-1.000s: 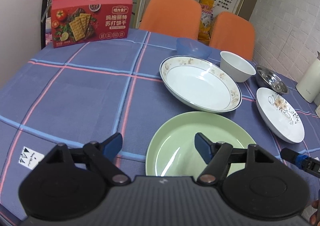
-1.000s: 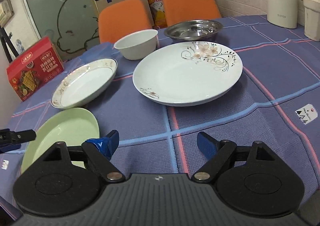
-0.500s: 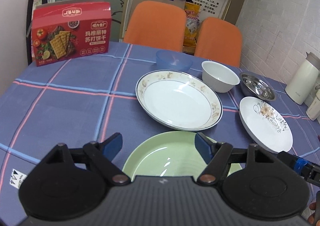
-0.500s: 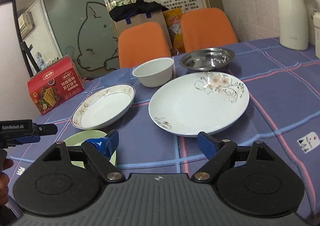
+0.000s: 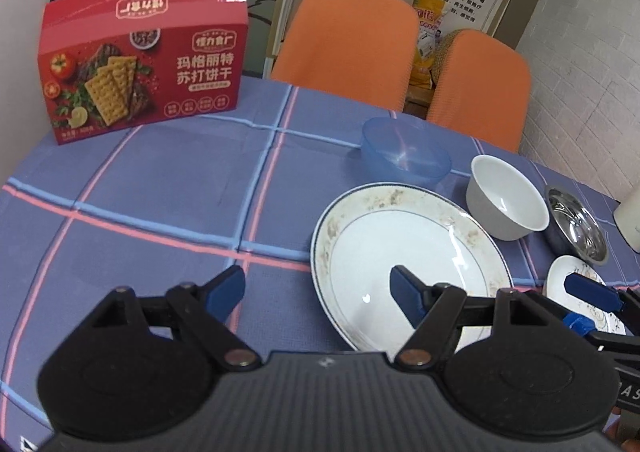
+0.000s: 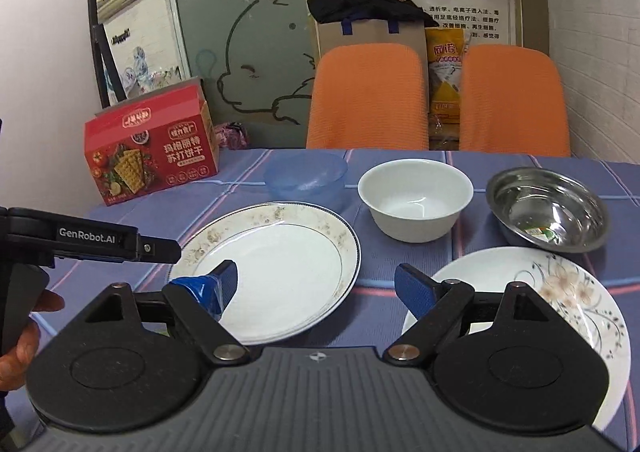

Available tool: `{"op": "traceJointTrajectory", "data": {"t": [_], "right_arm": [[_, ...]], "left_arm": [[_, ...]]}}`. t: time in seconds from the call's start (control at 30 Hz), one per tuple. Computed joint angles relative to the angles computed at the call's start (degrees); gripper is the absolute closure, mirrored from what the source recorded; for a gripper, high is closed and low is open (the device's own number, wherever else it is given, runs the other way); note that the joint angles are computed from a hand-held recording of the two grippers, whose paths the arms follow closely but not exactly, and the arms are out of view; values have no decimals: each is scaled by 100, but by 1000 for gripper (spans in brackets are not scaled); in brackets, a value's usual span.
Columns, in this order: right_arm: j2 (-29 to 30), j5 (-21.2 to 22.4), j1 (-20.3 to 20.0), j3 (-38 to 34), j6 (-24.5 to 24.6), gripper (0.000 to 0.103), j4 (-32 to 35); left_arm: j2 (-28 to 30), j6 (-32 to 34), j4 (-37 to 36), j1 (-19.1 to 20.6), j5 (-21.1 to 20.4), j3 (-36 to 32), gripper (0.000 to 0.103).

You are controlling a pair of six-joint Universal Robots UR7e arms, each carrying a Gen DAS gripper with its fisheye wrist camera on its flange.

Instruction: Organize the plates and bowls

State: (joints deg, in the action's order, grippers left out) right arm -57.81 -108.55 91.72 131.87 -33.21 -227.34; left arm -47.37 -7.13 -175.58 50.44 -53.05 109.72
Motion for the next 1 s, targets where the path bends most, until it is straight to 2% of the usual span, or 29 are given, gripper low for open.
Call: {"op": "traceJointTrajectory", "data": {"t": [0.23,0.5,0.63,0.77,0.87,0.93,1.0], "right_arm": [[237,-337,-99,-666,73,30,846],[432,-589,-96,-950,29,30,1160],[518,-639,-101,-1063,100,30,1381],[578,-571,-139,-1098,3,27,1318],[572,-364,-238,-1028,-156,26,1128],[602,-390,-228,-1034,-196,26,1068],[636,-624,-125,-1108,-6,25,1164]], "left_arm": [[418,96,415,174,-26,-589,30],[658,193,590,263,-39,-843,30],[757,374,451,235,105,-872,30],[813,552,364,217,240,-873,30],[840,624,278,214,313,-864,30],[862,658,218,202,349,-853,30],[864,660,187,194,347,-833,30]]}}
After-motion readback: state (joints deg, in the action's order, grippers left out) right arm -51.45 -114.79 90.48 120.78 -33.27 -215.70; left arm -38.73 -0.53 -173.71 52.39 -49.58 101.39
